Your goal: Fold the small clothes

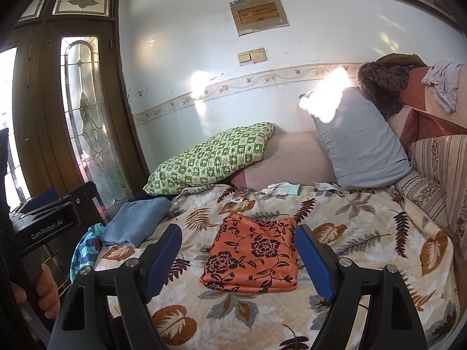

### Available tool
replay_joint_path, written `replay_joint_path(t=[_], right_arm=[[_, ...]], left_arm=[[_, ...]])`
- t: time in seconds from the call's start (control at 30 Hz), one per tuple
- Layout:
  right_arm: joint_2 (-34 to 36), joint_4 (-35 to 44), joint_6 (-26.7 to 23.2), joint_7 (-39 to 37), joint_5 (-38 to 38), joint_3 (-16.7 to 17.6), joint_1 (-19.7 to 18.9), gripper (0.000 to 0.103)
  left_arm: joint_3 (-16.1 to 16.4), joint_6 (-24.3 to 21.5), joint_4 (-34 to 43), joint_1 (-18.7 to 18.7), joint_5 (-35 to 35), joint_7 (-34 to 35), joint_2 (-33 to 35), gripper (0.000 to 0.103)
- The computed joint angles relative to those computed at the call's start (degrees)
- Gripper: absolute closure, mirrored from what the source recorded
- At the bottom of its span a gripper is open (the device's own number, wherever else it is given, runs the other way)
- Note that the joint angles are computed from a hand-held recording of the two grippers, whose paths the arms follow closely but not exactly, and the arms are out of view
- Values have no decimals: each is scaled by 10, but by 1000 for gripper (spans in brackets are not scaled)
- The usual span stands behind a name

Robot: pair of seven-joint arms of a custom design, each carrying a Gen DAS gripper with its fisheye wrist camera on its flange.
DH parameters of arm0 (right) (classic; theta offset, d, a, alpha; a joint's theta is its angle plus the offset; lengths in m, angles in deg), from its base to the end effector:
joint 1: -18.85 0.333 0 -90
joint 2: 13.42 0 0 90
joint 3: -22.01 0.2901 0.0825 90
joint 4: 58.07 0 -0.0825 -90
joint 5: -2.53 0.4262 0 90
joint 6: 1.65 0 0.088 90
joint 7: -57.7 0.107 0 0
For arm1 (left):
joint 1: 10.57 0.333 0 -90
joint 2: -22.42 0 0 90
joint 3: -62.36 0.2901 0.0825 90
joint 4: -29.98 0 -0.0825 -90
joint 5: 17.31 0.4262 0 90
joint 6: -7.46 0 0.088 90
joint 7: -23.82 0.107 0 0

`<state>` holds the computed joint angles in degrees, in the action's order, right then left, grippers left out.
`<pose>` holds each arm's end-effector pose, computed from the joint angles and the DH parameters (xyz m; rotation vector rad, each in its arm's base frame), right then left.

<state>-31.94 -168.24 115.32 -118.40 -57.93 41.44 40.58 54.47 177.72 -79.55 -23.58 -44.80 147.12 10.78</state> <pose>0.4256 0.3429 0.6674 -0.9946 1.8905 -1.0978 0.5538 -0.1867 0.7004 -1.0178 1.8137 -1.2551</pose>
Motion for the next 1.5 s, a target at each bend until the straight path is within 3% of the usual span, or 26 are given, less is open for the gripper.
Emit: replay_joint_path(t=[0.47, 1.0, 1.5], right_arm=[[5, 14, -16, -6, -11, 6, 5, 20], [25, 38, -50, -17, -22, 7, 23, 20], [29, 39, -50, -14, -19, 2, 28, 20]], left_arm=[[16, -3, -6, -17, -47, 39, -14, 0], [21, -17, -19, -22, -63, 61, -32, 0], [25, -18, -27, -22, -75, 70, -36, 0]])
